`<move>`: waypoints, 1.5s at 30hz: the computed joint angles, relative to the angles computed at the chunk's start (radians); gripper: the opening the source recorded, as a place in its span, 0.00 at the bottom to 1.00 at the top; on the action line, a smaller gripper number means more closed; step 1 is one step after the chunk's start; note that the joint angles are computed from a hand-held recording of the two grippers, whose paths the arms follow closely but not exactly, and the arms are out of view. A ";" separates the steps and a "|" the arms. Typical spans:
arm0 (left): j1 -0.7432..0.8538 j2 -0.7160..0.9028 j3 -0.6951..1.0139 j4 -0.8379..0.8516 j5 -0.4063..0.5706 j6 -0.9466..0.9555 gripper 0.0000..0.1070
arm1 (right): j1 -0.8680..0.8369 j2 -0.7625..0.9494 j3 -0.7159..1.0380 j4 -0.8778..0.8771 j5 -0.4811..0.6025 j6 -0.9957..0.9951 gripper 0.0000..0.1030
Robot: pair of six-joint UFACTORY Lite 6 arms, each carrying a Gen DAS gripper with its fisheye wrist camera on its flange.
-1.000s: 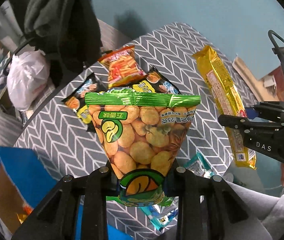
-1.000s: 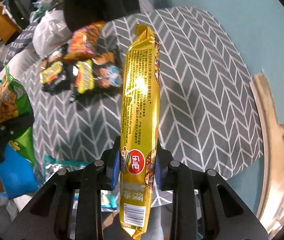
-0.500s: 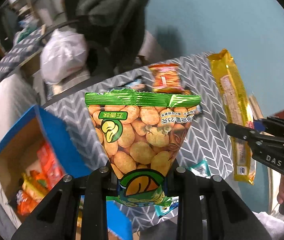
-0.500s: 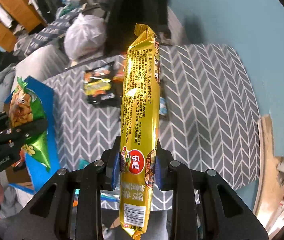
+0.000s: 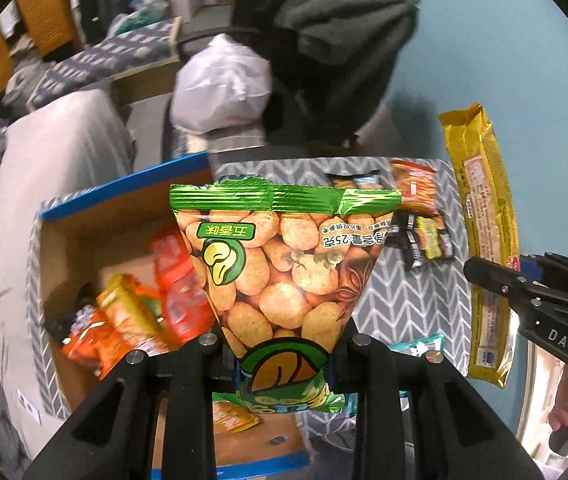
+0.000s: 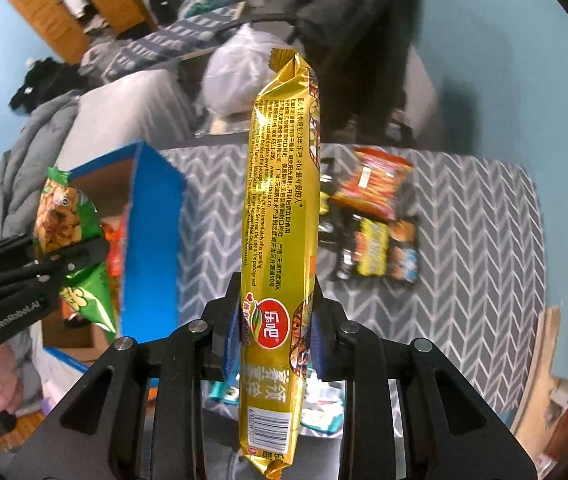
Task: Organize snacks
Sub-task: 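Lift both held bags and carry them over the cardboard box, then open both tools to drop the bags into the box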
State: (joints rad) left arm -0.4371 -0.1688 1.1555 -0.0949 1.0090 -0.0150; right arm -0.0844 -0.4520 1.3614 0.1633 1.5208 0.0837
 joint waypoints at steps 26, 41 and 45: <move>0.570 -0.149 -0.192 -0.050 0.030 0.204 0.27 | 0.652 0.540 0.319 0.051 -0.257 0.244 0.26; 0.602 -0.087 -0.204 -0.014 -0.014 0.150 0.46 | 0.711 0.621 0.330 0.053 -0.281 0.250 0.41; 0.597 -0.104 -0.206 -0.009 -0.009 0.134 0.51 | 0.702 0.611 0.346 0.025 -0.267 0.246 0.49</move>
